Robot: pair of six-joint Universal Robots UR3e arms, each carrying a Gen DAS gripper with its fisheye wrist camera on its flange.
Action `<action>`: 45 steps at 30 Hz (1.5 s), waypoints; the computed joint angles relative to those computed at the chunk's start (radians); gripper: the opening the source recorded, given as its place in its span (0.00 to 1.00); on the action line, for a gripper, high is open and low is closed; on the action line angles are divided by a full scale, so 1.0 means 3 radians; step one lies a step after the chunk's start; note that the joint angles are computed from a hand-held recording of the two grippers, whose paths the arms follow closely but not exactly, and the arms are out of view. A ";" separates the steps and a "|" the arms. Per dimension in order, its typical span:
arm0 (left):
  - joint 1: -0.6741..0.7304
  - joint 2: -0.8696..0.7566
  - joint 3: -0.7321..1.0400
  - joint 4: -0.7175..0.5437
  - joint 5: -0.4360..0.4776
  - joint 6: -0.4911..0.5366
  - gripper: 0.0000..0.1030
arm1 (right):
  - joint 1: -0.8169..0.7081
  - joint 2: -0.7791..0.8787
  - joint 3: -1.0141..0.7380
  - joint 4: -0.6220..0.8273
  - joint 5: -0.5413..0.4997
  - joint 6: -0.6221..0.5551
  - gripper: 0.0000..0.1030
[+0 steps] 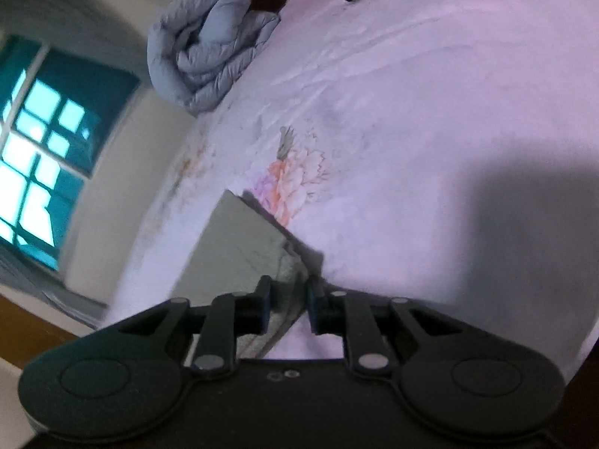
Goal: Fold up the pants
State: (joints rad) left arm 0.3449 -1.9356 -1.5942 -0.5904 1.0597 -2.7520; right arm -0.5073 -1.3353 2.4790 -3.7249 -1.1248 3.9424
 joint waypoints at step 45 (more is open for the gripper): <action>0.1644 0.0815 -0.1278 0.0248 -0.0832 0.0150 0.76 | 0.2529 0.1326 -0.2368 0.0506 -0.0443 0.1518 0.00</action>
